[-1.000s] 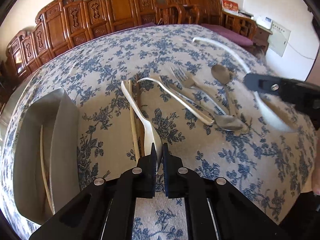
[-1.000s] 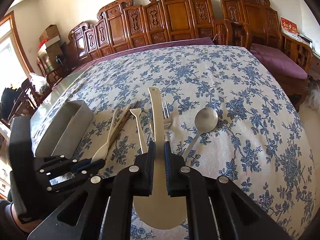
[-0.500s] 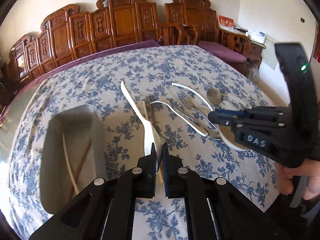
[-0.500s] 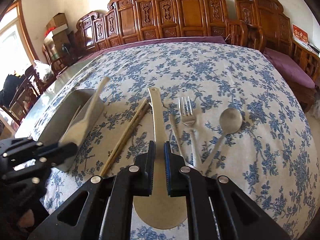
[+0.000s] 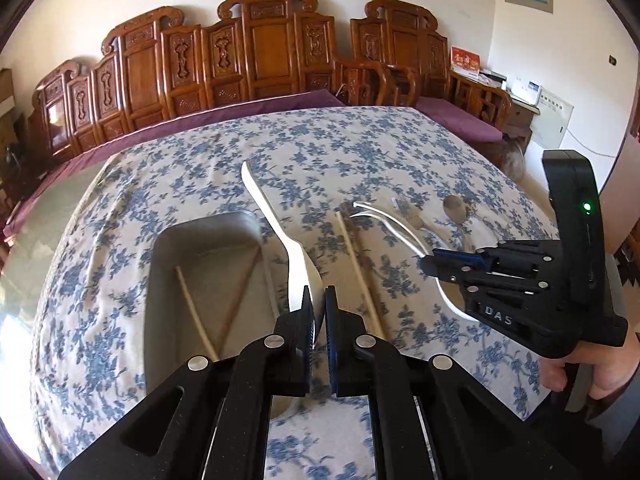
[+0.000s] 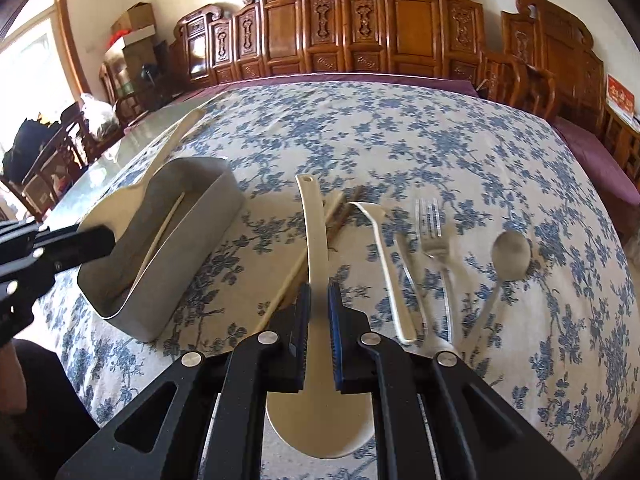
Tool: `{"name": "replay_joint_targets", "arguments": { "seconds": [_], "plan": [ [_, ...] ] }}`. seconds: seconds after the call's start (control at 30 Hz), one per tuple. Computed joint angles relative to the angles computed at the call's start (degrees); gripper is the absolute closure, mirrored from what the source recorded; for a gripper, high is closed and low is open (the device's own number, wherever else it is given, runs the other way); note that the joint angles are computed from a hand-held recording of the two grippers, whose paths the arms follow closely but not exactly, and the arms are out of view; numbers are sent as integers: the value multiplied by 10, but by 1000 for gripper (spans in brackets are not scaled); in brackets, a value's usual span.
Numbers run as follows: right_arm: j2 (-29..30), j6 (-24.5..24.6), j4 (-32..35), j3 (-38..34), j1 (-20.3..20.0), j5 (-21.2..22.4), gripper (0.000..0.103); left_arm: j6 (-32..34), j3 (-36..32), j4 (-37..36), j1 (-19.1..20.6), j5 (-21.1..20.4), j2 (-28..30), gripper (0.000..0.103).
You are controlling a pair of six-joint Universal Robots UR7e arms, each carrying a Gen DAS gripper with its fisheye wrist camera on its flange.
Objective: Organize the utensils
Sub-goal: 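Lower the white spoon into the grey tray and open the left gripper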
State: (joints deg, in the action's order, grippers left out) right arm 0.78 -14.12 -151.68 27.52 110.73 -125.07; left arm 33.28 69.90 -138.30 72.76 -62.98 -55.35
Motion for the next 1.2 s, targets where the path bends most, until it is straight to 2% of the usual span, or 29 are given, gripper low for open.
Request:
{"name": "replay_joint_targets", "arguments": {
  "seconds": [0.27,0.57,0.9,1.2],
  "plan": [
    [26,-7,32,-45,1,-4,92,-6,-35,35,28,2,10,99],
    [38,-8,54,-61,1,-11,92,-50,-72,75,55,-2,27,99],
    [50,-8,76,-77,2,-20,92,-91,-111,111,66,19,46,98],
    [73,-8,96,-114,5,-26,92,-94,-113,94,69,17,42,94]
  ]
}}
